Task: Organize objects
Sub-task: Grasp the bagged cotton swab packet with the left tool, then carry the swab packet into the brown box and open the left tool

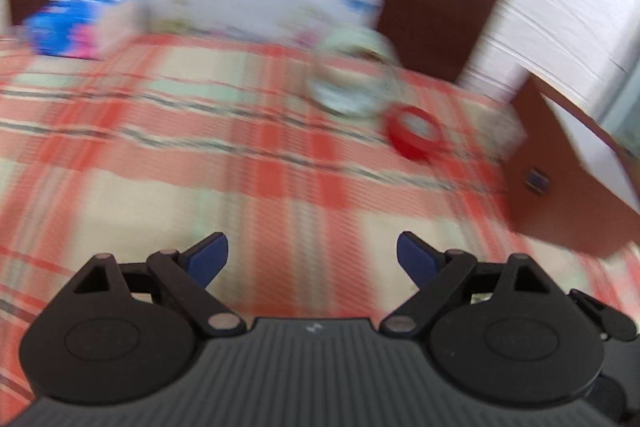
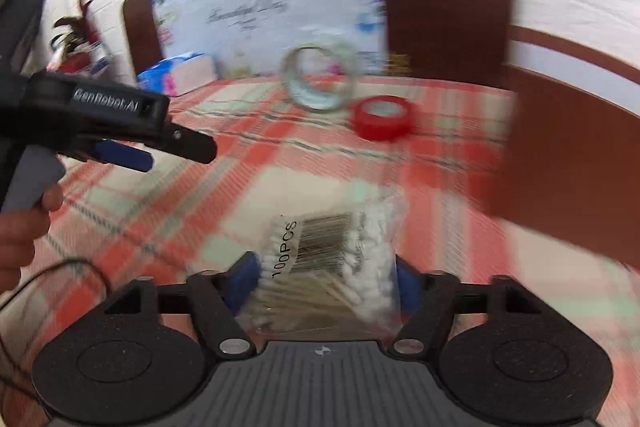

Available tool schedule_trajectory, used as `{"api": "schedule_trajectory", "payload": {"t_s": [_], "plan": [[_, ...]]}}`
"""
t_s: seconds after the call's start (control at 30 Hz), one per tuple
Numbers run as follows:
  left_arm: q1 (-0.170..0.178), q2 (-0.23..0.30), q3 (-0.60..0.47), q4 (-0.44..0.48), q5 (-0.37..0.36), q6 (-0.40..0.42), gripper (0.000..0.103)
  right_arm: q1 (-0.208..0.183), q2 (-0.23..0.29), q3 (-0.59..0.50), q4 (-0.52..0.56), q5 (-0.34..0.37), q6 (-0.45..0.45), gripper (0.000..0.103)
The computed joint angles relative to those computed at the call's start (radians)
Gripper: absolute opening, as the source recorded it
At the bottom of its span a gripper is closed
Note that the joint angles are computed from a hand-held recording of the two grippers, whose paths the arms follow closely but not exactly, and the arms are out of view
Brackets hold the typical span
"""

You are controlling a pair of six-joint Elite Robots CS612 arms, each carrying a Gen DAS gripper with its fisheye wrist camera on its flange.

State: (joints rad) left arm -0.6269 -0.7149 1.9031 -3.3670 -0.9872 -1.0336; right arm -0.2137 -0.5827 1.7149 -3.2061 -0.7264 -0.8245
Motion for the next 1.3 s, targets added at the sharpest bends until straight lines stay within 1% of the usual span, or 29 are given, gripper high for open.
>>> {"api": "schedule_trajectory", "payload": {"t_s": [0.03, 0.13, 0.17, 0.23, 0.27, 0.3, 0.33, 0.37, 0.4, 0.43, 0.47, 0.5, 0.57, 0.63, 0.7, 0.77, 0.83, 0.9, 0.97, 1.0, 1.03, 1.07, 1.1, 1.13, 1.17, 1.2, 1.23, 1.27, 1.3], "plan": [[-0.004, 0.006, -0.01, -0.022, -0.036, 0.023, 0.092, -0.015, 0.0, 0.013, -0.035, 0.004, 0.021, 0.092], [-0.012, 0.024, -0.041, -0.07, -0.152, 0.083, 0.093, -0.04, 0.001, 0.031, -0.092, 0.018, 0.01, 0.092], [-0.012, 0.028, -0.054, -0.065, -0.19, 0.092, 0.093, -0.043, 0.004, 0.032, -0.108, 0.019, 0.013, 0.093], [-0.015, 0.04, -0.083, -0.031, -0.25, 0.095, 0.093, -0.042, 0.002, 0.029, -0.076, 0.013, -0.003, 0.092], [-0.015, 0.046, -0.099, 0.003, -0.274, 0.092, 0.092, -0.041, 0.0, 0.027, -0.046, 0.014, -0.03, 0.086], [-0.025, 0.049, -0.115, 0.052, -0.256, 0.095, 0.092, -0.038, -0.008, 0.022, 0.023, 0.022, -0.086, 0.064], [-0.04, 0.05, -0.127, 0.093, -0.214, 0.117, 0.092, -0.037, -0.013, 0.017, 0.079, 0.032, -0.119, 0.063], [-0.047, 0.052, -0.135, 0.097, -0.214, 0.148, 0.086, -0.037, -0.015, 0.014, 0.092, 0.032, -0.111, 0.061], [-0.047, 0.056, -0.142, 0.072, -0.255, 0.178, 0.065, -0.039, -0.013, 0.011, 0.094, 0.042, -0.097, 0.053], [-0.047, 0.052, -0.151, 0.086, -0.277, 0.193, 0.066, -0.045, -0.009, 0.008, 0.079, 0.063, -0.071, 0.049], [-0.054, 0.047, -0.16, 0.115, -0.256, 0.21, 0.066, -0.05, -0.007, 0.008, 0.055, 0.076, -0.062, 0.047], [-0.059, 0.044, -0.168, 0.122, -0.244, 0.237, 0.066, -0.057, 0.0, 0.01, -0.011, 0.094, -0.042, 0.047], [-0.062, 0.036, -0.189, 0.117, -0.232, 0.29, 0.065, -0.071, 0.023, 0.005, -0.197, 0.129, 0.058, 0.046], [-0.064, 0.035, -0.224, 0.093, -0.211, 0.371, 0.065, -0.084, 0.049, -0.028, -0.376, 0.15, 0.208, 0.046], [-0.068, 0.043, -0.28, 0.077, -0.178, 0.472, 0.066, -0.097, 0.07, -0.08, -0.507, 0.15, 0.363, 0.046], [-0.066, 0.064, -0.353, 0.079, -0.17, 0.554, 0.066, -0.105, 0.089, -0.139, -0.592, 0.122, 0.473, 0.046], [-0.058, 0.096, -0.436, 0.098, -0.184, 0.608, 0.065, -0.11, 0.109, -0.198, -0.632, 0.081, 0.55, 0.045], [-0.049, 0.135, -0.522, 0.118, -0.204, 0.657, 0.065, -0.11, 0.125, -0.249, -0.63, 0.025, 0.595, 0.045], [-0.039, 0.176, -0.608, 0.157, -0.222, 0.679, 0.065, -0.107, 0.148, -0.306, -0.612, -0.021, 0.629, 0.046], [-0.035, 0.197, -0.65, 0.176, -0.226, 0.689, 0.066, -0.104, 0.162, -0.337, -0.601, -0.041, 0.642, 0.049], [-0.032, 0.218, -0.691, 0.193, -0.225, 0.704, 0.067, -0.098, 0.178, -0.37, -0.587, -0.071, 0.653, 0.05], [-0.03, 0.242, -0.733, 0.21, -0.21, 0.719, 0.068, -0.09, 0.193, -0.402, -0.568, -0.118, 0.651, 0.06], [-0.03, 0.27, -0.784, 0.24, -0.174, 0.728, 0.073, -0.077, 0.206, -0.427, -0.562, -0.197, 0.648, 0.074], [-0.03, 0.289, -0.822, 0.277, -0.14, 0.728, 0.076, -0.063, 0.214, -0.44, -0.56, -0.287, 0.634, 0.075], [-0.026, 0.301, -0.848, 0.308, -0.132, 0.719, 0.079, -0.055, 0.218, -0.45, -0.543, -0.336, 0.616, 0.074], [-0.021, 0.305, -0.856, 0.32, -0.146, 0.7, 0.081, -0.054, 0.219, -0.452, -0.541, -0.342, 0.628, 0.07], [-0.02, 0.301, -0.848, 0.311, -0.156, 0.679, 0.082, -0.057, 0.226, -0.455, -0.56, -0.322, 0.658, 0.07], [-0.021, 0.295, -0.834, 0.29, -0.158, 0.682, 0.082, -0.058, 0.232, -0.452, -0.596, -0.313, 0.682, 0.07], [-0.026, 0.289, -0.819, 0.271, -0.143, 0.698, 0.082, -0.057, 0.237, -0.445, -0.633, -0.31, 0.692, 0.07]]}}
